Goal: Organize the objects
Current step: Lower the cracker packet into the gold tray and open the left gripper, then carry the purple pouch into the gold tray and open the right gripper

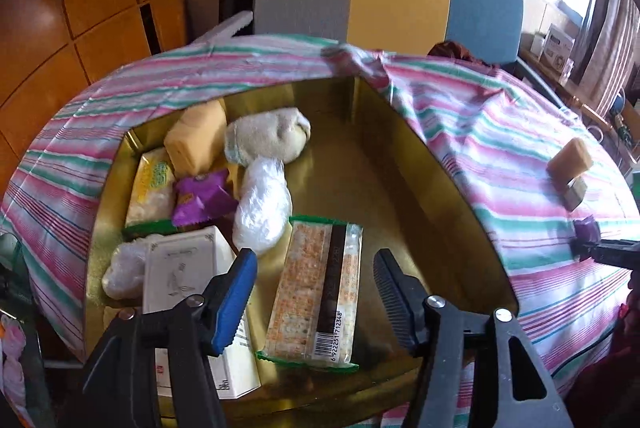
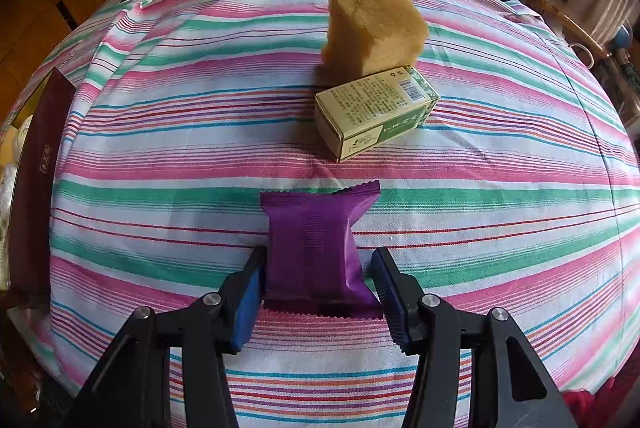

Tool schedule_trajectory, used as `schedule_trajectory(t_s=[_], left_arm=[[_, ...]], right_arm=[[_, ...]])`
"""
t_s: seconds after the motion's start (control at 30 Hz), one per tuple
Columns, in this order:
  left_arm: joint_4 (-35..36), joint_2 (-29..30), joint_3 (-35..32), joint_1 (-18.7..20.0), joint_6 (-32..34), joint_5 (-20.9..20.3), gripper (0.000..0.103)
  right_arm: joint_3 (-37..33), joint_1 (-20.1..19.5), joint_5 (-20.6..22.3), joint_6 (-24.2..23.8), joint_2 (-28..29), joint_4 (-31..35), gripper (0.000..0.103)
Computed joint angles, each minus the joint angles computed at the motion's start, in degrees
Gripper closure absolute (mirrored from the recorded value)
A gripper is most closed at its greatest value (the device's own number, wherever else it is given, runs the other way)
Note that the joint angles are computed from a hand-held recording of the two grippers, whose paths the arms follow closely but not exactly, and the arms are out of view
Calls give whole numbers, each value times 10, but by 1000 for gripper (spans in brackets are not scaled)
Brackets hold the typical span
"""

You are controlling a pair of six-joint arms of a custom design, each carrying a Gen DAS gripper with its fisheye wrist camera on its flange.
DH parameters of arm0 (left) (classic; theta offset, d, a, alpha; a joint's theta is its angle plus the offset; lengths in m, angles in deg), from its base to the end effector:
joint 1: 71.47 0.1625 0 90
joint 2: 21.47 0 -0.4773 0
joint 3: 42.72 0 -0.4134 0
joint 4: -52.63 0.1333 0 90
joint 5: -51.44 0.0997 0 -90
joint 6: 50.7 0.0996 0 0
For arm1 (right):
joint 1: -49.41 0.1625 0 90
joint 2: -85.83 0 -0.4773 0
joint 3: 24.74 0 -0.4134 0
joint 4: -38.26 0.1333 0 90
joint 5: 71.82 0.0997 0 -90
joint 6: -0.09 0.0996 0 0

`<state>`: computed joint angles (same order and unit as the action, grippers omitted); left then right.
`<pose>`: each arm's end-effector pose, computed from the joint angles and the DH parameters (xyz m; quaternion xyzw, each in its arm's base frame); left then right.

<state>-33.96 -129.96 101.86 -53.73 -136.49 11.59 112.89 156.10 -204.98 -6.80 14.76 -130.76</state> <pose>-0.1447 -0.2665 0.2590 0.0418 0.8634 -0.3333 0.3764 0.1866 -0.3954 0.1853 0.1498 -0.9131 0.1318 0.3557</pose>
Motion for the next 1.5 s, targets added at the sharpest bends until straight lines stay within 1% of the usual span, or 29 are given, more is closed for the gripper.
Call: schedule_trajectory(t_s=[0.1,0.23,0.37,0.43,0.53,0.63,0.7,0.77,0.8,0.87,0.9,0.97,1.0,1.03,1.13,1.2,1.27,1.3,1.33,1.37,1.4,1.43,1.47,1.5], left_arm=[[40,-11,-5,-27,-24,7,40],[77,-32,-10,-52,-42,9,39],[113,-54,-13,-69,-67,6,39],[127,-64,-14,-74,-77,4,39],[150,-85,-13,-82,-90,-1,39],[169,-103,-13,-89,-103,-7,39],[179,-114,-12,-91,-108,-10,39],[189,-125,-12,-93,-114,-12,39],[193,-129,-12,-94,-118,-12,39],[202,-138,-12,-95,-126,-14,39],[205,-140,-13,-94,-129,-15,39],[209,-150,-13,-95,-131,-16,39],[214,-154,-15,-96,-132,-15,39],[221,-158,-16,-99,-135,-15,39],[234,-166,-19,-102,-149,-9,39],[224,-166,-17,-96,-141,-8,39],[214,-165,-15,-91,-133,-11,39],[210,-165,-14,-90,-129,-12,39],[209,-164,-14,-90,-128,-13,39],[207,-164,-13,-92,-128,-13,38],[205,-163,-13,-92,-125,-13,38],[203,-162,-14,-93,-123,-14,38],[203,-163,-14,-95,-122,-14,38],[204,-162,-15,-97,-122,-14,38]], right_arm=[[2,4,-4,0,5,-5,50],[5,8,-8,4,7,-8,50],[7,13,-12,6,18,-19,50],[8,18,-12,12,16,-14,51],[11,23,0,24,13,-3,51],[12,31,25,49,4,12,52],[12,42,43,58,1,14,52],[6,63,57,66,6,16,53],[1,72,63,63,10,16,56],[-16,97,76,59,23,20,69],[-24,110,78,58,32,23,72],[-45,124,72,41,55,33,72],[-52,128,59,44,61,48,72],[-55,126,56,52,67,55,72],[-42,109,76,63,44,48,72],[-39,103,74,80,28,53,72],[-37,93,77,88,8,69,69],[-36,88,80,97,0,79,61],[-34,83,84,108,-5,84,50],[-33,75,95,122,-11,91,45],[-31,65,112,137,-18,96,43],[-28,57,128,151,-22,96,43],[-25,52,138,154,-22,88,42],[-24,56,132,146,-15,76,40]])
